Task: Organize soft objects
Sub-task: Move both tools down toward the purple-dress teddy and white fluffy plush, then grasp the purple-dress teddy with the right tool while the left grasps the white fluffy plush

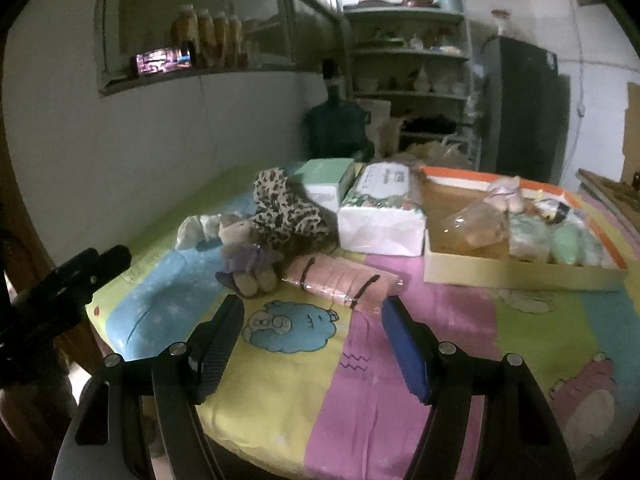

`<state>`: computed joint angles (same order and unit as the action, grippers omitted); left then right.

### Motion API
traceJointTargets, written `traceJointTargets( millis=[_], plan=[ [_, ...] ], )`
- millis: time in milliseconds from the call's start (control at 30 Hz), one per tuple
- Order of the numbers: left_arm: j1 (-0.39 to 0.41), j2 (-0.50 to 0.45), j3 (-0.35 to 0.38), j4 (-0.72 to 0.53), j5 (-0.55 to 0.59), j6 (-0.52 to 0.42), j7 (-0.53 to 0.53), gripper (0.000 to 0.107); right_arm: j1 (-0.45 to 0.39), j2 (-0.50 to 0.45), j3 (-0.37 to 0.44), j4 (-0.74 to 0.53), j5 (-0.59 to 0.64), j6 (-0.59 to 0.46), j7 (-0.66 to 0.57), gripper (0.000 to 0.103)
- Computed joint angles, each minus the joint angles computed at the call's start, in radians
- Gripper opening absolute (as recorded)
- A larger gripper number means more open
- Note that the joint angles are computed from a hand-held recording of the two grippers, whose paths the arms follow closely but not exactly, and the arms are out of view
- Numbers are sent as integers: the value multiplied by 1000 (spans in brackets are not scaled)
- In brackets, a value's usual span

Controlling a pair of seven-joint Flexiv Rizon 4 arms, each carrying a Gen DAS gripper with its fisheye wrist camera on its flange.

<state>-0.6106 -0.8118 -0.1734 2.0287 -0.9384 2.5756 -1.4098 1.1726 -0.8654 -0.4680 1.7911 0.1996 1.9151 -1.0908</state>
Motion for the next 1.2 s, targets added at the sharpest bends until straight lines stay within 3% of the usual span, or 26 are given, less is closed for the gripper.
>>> traceJointTargets(
  millis=[167,500,733,933,1000,1067,1100,1133,1200],
  plan=[
    [34,-2,11,3,6,-36,-7,91,-146,-10,165,-89,-106,-4,-22,73],
    [134,16,60,-18,230,-208,-12,91,-295,-127,304,-350,-313,-160,23,73],
    [128,-4,123,-107,254,-359,72,90,-369,-171,380,-435,-427,-231,71,73],
    [-5,-50,287,-222,68,-602,200,64,-448,-190,487,-479,-492,-277,72,73],
    [-9,-55,308,-238,82,-657,191,48,-468,-197,516,-494,-505,-297,70,73],
    [29,-49,276,-231,143,-655,167,41,-478,-200,530,-502,-515,-314,67,73],
    [55,-47,253,-225,180,-644,152,37,-474,-200,526,-501,-516,-315,70,67],
    [65,-45,246,-221,203,-641,138,33,-485,-210,543,-527,-527,-342,65,53],
    [88,-42,231,-212,248,-634,108,21,-475,-213,530,-533,-531,-364,70,43]
  ],
)
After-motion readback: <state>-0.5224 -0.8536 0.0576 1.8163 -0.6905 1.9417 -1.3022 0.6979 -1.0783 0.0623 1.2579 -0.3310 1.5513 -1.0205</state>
